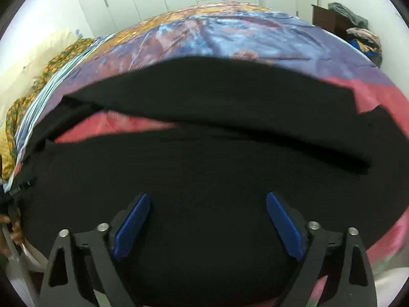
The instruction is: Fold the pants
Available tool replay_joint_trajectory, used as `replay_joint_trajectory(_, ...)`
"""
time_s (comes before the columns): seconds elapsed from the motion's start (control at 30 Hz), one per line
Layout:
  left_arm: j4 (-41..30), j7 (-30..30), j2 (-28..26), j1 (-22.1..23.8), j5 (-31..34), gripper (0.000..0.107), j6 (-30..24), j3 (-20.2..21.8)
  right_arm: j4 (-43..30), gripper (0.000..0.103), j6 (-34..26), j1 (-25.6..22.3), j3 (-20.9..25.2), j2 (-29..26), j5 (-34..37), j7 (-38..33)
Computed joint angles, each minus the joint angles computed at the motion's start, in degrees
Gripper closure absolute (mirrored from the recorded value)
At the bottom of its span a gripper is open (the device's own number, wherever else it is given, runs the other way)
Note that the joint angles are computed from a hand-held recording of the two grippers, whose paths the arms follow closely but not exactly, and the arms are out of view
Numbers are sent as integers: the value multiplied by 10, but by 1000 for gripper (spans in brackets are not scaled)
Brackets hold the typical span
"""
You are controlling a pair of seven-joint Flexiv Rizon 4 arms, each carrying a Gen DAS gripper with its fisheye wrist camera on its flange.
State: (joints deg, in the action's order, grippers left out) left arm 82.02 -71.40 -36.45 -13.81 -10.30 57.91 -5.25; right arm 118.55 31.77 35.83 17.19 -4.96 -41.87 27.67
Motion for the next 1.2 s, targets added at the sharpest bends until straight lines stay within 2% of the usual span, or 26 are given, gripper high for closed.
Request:
replay_joint_trajectory(0.07, 4, 0, 0, -1, 3, 4, 11, 0, -17, 0, -21, 4, 0, -14, 16, -26)
replay_joint_trajectory(0.17, 3, -5, -3, -8, 13, 4, 19, 7, 0, 0, -3, 4, -3, -10, -1, -4)
replay_joint_trajectory(0.57, 27, -3, 8, -7, 14, 4, 45, 3, -14, 0, -29, 11, -3, -18, -1, -9)
replay_joint_trajectory(1.2, 35, -4, 10, -9, 17, 4, 62, 4, -14, 0, -39, 13, -4, -18, -4, -8)
